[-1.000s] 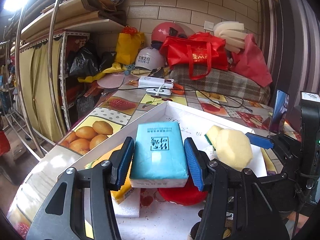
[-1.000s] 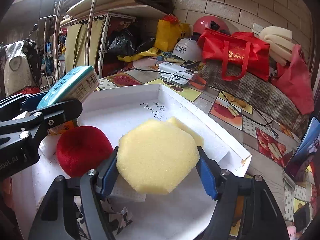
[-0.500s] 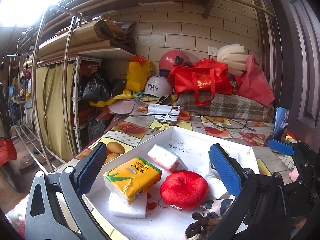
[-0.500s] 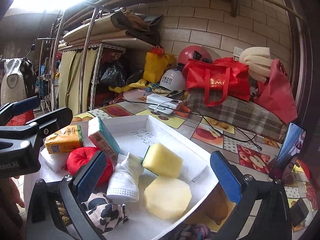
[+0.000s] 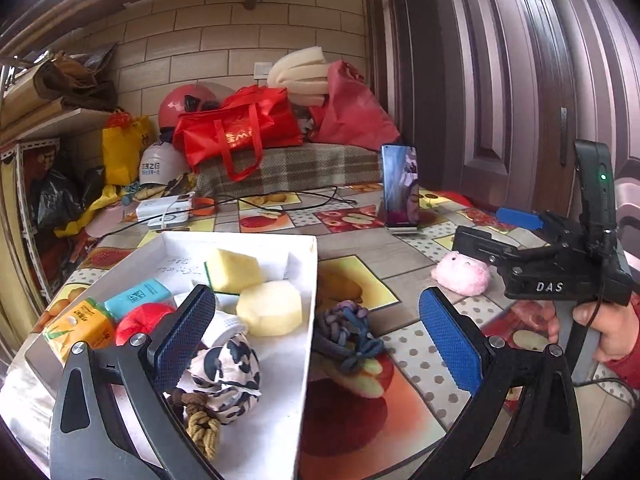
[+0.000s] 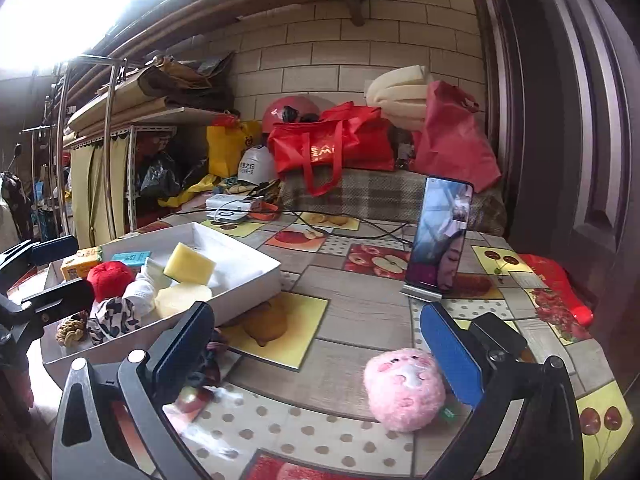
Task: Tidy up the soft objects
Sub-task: 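Grasp the pink plush ball with the right gripper, then grasp the blue-gray knotted rope toy with the left gripper while the right holds the pink plush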
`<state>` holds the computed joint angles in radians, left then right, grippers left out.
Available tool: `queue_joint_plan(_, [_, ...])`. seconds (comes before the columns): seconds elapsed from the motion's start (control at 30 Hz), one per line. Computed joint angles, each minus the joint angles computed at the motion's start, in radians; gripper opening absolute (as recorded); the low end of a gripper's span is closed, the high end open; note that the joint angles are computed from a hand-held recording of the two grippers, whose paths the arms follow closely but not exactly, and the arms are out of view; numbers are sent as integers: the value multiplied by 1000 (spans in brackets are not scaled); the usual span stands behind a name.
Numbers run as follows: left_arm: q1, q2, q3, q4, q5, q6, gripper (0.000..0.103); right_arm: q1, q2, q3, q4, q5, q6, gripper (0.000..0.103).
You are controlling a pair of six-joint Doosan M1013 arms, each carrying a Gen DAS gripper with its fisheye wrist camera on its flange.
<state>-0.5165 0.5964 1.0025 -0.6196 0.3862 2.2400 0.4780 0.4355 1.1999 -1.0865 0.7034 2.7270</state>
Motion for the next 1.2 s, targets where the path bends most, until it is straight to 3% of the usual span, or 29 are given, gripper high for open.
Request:
queue_joint_plan(0.13, [-16,32,-73,25,154,-25,103,-51,11,-44,247,72,-136,103])
queue_joint_plan(0.23, [-26,75,-158,65,285,-75,103,-88,58,-129,511,172,-326,103])
queue_joint_plan(0.3, [-32,105,-214,84,367,-107,103,-101,87,-177,616,244,-406,103])
queue_joint_plan(0.37, [-36,129,-259,112,432,-168,103,-114,95,-187,693,260,-445,94])
queue_joint_plan(0.4, [-39,138,-278,139,453,-213,103,-122,91,-179,729,256,-454,82])
queue_joint_plan(0.43, [-40,144,-288,161,468,-255,103,-127,84,-167,749,244,-449,75])
queue_joint_plan(0.53, [-41,169,-335,206,549,-379,103,-134,64,-136,774,196,-441,75])
queue_joint_plan(0.67, [-64,170,-342,378,557,-509,103,-135,57,-126,785,182,-445,75])
queue_joint_plan(0.87, [-77,205,-404,451,601,-537,103,-142,55,-123,794,170,-427,75])
queue_joint_plan(1.1, [-102,307,-595,569,712,-632,103,-145,53,-121,794,167,-418,75])
queue_joint_plan(1.2, [-109,374,-725,597,771,-662,103,-145,54,-123,796,168,-422,75])
